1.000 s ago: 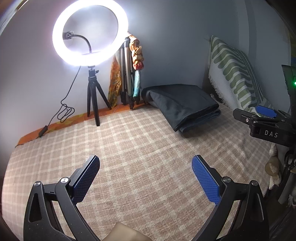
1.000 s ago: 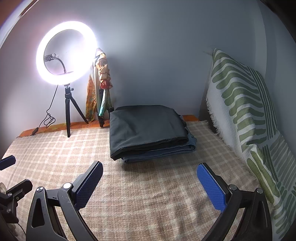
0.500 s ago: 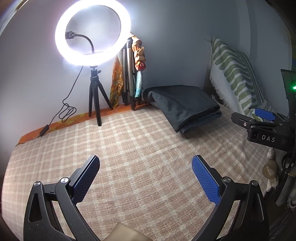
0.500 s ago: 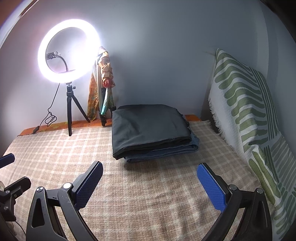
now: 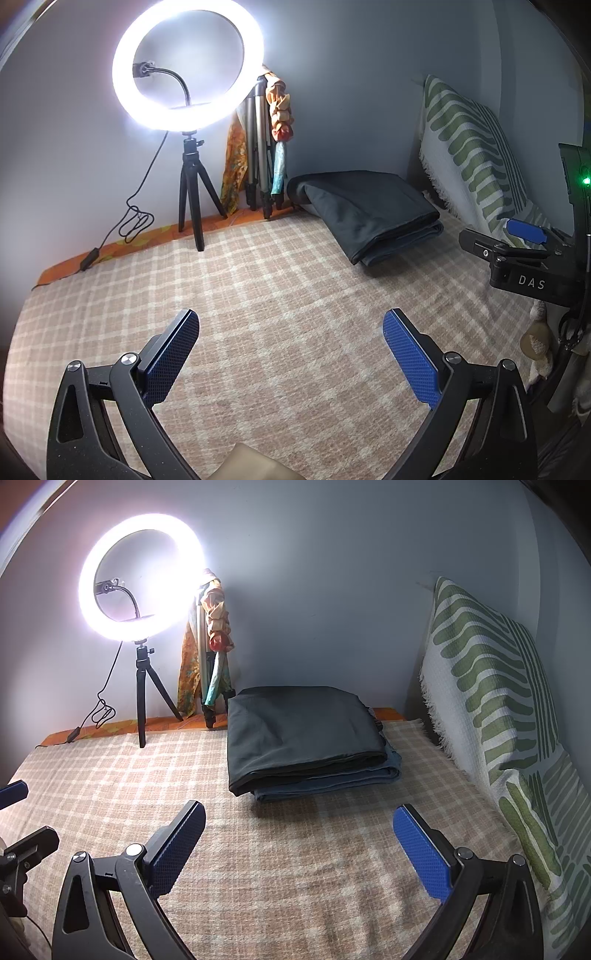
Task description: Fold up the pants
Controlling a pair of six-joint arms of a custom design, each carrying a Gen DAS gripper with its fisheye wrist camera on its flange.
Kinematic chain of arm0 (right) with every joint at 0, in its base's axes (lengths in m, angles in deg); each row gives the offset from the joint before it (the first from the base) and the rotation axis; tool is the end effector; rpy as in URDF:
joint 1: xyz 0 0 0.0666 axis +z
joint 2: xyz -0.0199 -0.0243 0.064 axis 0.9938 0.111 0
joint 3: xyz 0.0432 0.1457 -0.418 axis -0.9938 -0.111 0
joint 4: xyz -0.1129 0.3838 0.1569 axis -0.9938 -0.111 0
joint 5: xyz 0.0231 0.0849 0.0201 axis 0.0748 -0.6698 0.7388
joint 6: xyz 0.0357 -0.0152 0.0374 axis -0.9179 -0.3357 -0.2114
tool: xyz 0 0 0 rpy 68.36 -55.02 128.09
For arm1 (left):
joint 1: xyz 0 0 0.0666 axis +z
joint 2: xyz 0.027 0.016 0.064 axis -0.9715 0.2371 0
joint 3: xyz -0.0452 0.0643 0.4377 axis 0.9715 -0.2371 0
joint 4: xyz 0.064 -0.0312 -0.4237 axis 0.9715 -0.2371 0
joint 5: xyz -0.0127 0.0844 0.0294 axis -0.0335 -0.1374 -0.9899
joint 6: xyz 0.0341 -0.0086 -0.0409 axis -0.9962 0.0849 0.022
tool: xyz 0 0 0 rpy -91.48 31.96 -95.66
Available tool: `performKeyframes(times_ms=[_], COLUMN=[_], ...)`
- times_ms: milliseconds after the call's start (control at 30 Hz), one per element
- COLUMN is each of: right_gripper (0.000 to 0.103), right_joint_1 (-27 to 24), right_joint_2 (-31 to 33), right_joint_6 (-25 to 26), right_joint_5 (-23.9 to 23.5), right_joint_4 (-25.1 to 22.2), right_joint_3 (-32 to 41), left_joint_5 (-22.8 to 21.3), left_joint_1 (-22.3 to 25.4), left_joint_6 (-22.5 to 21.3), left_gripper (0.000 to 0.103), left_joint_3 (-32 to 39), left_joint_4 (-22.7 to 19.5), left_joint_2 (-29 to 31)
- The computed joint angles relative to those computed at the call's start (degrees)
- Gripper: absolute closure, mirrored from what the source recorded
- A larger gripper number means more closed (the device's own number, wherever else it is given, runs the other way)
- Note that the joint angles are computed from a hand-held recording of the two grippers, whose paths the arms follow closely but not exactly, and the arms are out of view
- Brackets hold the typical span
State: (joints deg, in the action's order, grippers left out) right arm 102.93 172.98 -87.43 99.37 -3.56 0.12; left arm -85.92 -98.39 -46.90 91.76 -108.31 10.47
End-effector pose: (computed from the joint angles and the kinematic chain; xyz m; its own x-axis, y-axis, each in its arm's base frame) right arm 0.5741 0.1830 0.3896 -0.5636 0.0215 -0.8258 0.1851 0.9775 -0.1009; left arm 0.6108 -0.2454 0.4092 -0.5495 0.1650 -0.8190 0.2817 0.9595 0.0044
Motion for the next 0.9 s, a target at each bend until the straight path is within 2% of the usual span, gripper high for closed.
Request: performKeyframes(times_ms=[700, 800, 900], right_gripper=[0.000, 0.000, 0.000], right_joint_1=[0.04, 0.00, -0.04], right_joint_2=[0.42, 0.43, 0.48], right_joint_6=[-0.06, -0.18, -0.24], right_joint_5=[-0.69, -0.84, -0.86], right_joint_4=[-0.66, -0.75, -0.82], right_joint_3=[0.17, 0.18, 0.24], left_joint_5=[-0.64, -0.38, 0.56], left_joint_1=[0.20, 0.22, 0.35], left_joint_6=[-0.19, -0.35, -0.54], left_gripper=[0.003, 0.003, 0.003], left_joint_3=[-0.18, -0.67, -2.14], left_joint_4=[0.30, 1.02, 3.61], left_joint_2=[-0.09, -0.36, -1.15])
